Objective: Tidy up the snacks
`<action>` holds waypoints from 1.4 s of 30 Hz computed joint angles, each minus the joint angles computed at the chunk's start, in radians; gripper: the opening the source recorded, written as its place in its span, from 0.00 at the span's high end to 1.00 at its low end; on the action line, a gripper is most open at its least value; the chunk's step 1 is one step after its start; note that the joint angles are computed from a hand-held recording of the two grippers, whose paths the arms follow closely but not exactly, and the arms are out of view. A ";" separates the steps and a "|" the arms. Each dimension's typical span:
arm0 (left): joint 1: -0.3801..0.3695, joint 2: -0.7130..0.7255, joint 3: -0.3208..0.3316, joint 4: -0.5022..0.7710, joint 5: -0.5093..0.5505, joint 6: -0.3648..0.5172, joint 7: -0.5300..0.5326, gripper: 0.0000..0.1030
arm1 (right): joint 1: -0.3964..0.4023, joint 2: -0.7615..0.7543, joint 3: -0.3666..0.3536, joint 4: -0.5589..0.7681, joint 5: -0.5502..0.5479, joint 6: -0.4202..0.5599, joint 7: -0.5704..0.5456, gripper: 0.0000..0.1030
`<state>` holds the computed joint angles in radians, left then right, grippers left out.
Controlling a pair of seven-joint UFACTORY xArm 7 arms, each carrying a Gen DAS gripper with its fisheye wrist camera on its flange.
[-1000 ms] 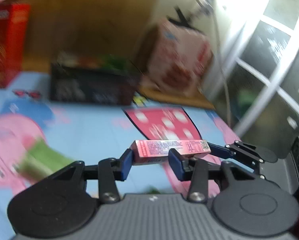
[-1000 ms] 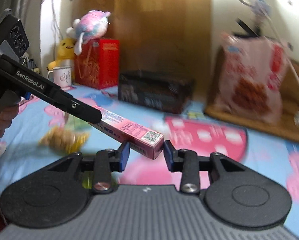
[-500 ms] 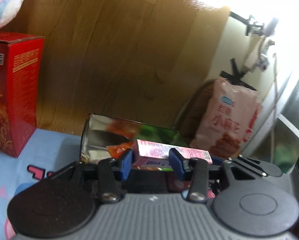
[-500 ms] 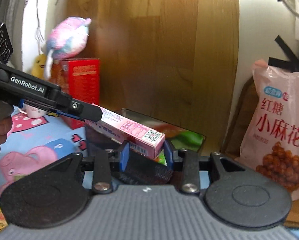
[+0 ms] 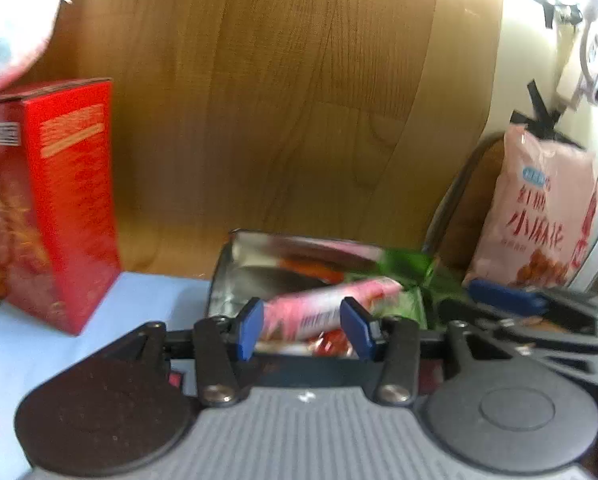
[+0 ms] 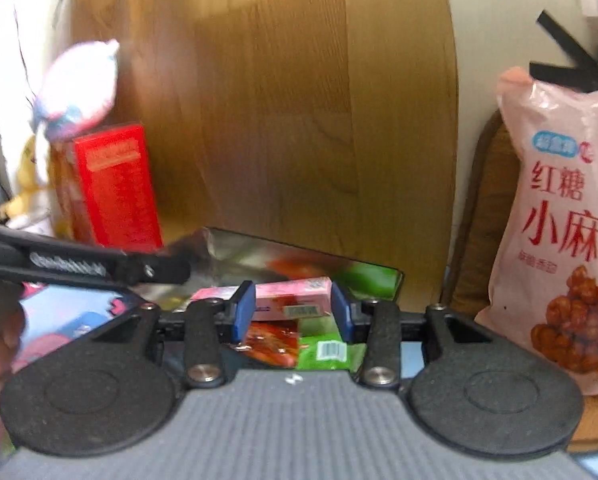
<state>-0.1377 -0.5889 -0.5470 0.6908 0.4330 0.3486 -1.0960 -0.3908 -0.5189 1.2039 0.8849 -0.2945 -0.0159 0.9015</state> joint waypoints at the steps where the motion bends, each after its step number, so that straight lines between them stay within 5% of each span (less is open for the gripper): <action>1: -0.005 -0.020 -0.011 -0.001 0.001 0.033 -0.003 0.57 | 0.053 -0.025 -0.039 -0.022 0.006 0.006 0.001 0.57; 6: -0.066 -0.138 -0.044 -0.031 -0.009 0.151 -0.014 0.54 | 0.319 -0.133 -0.211 -0.152 0.045 0.008 0.035 0.55; 10: -0.136 -0.213 -0.065 -0.052 -0.056 0.242 -0.034 0.54 | 0.436 -0.221 -0.245 -0.227 0.072 0.025 0.099 0.52; 19: -0.276 -0.339 -0.152 -0.084 -0.138 0.447 -0.109 0.54 | 0.561 -0.344 -0.215 -0.295 0.108 0.103 0.279 0.51; 30: -0.403 -0.416 -0.246 -0.110 -0.196 0.608 -0.215 0.54 | 0.726 -0.456 -0.172 -0.316 0.111 0.382 0.553 0.46; 42: -0.464 -0.425 -0.392 -0.048 -0.192 0.801 -0.361 0.48 | 0.833 -0.494 -0.058 -0.261 0.082 0.652 0.801 0.29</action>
<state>-0.6020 -1.0137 -0.9387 0.6426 0.2406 1.1501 -1.4568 0.4420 -1.0131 1.1464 0.6241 -0.2127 0.6365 1.7024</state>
